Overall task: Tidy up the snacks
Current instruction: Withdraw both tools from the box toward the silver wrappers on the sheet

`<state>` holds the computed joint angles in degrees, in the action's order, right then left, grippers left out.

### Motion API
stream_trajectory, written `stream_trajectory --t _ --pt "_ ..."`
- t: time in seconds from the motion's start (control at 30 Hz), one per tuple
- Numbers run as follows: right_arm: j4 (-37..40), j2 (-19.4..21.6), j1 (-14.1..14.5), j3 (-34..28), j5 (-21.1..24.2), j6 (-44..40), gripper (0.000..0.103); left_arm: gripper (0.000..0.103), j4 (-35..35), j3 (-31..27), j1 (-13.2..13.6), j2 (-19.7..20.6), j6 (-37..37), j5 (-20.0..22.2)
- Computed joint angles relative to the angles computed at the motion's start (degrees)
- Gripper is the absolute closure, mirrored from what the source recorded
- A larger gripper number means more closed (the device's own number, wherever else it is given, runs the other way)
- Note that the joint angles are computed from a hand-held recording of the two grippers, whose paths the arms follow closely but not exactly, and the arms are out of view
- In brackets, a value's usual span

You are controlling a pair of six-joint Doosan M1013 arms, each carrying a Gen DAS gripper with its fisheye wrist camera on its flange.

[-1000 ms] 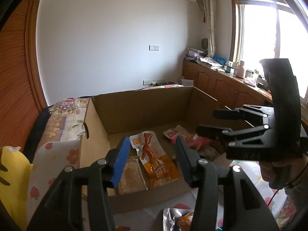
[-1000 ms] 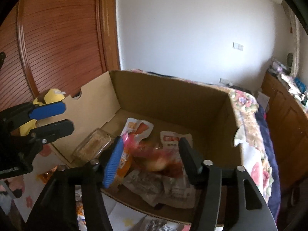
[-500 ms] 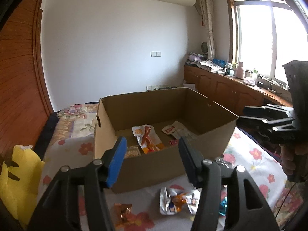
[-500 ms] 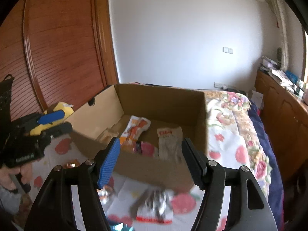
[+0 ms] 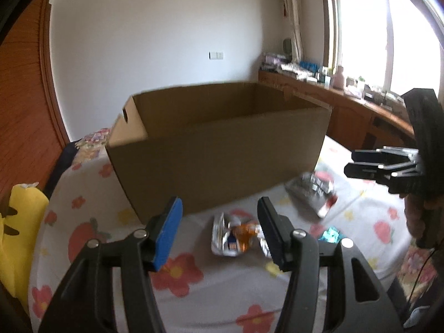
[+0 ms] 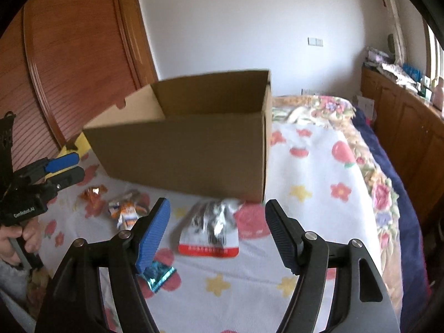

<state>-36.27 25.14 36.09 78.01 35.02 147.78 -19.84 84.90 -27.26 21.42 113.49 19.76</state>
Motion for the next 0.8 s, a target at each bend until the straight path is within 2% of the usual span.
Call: stream_trajectory --t 0.13,0.23,0.37,0.53,0.73,0.8 --pt "3.72 1.36 -0.18 -1.07 1.75 -3.85 0.03 0.046 1.21 0.37 -0.34 0.46 -1.14 1.39" --pt "2.74 2.26 0.04 -1.82 3.61 -2.21 0.03 0.046 0.65 0.37 -0.39 0.82 -1.03 2.3" --pt "5.46 2.99 -0.44 -2.92 4.2 -4.44 0.03 0.046 0.4 0.14 -0.34 1.24 -1.51 3.54" --pt "7.77 5.06 -0.56 -6.39 8.36 -9.12 0.03 0.046 -0.68 -0.38 -0.16 1.72 -1.76 5.15" --pt "7.28 6.55 -0.58 -7.94 10.4 -10.77 0.03 0.046 1.13 -0.34 -0.31 1.89 -3.77 5.31" --pt "9.28 6.68 -0.9 -8.1 10.54 -12.45 0.03 0.046 1.56 -0.38 -0.36 1.95 -4.21 5.41"
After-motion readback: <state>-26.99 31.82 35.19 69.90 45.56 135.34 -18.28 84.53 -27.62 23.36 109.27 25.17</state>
